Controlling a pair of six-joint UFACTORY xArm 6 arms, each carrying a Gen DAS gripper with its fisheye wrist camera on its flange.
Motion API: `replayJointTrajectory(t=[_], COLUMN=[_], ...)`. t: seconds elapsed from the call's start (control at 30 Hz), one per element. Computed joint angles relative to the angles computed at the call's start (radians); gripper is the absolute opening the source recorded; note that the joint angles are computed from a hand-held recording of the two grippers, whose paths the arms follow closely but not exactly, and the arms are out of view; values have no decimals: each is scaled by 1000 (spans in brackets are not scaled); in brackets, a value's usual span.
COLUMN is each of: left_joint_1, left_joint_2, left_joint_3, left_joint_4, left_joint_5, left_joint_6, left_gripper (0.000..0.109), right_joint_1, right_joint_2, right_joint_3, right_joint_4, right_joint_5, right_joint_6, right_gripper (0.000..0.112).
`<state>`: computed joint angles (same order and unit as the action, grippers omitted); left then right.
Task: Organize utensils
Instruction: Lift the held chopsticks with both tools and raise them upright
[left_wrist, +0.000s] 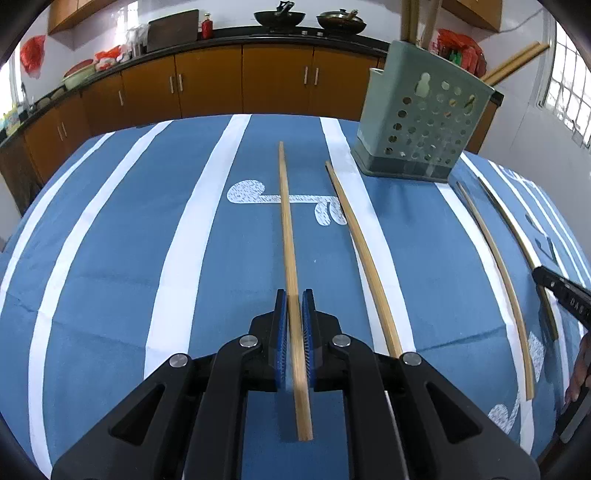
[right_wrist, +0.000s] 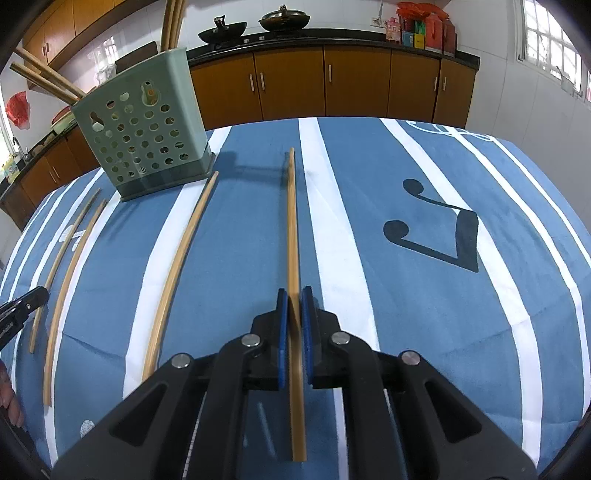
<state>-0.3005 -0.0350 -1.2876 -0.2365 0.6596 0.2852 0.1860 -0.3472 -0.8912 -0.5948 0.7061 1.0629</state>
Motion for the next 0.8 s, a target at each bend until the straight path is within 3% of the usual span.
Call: replayJointTrajectory(t=[0.2, 0.8], left_joint_1=[10, 30], left_joint_2=[0, -78], left_joint_3=[-27, -101], left_joint_4=[-8, -194], left_joint_5=[48, -11], left_joint_6=[11, 130], left_gripper=[7, 7], right_joint_1=[-8, -21], right_joint_2=[-49, -188], right_joint_3=[20, -10], right_joint_4=[8, -215], right_joint_5=[-19, -56], right_joint_6=[10, 143], right_gripper=[8, 8])
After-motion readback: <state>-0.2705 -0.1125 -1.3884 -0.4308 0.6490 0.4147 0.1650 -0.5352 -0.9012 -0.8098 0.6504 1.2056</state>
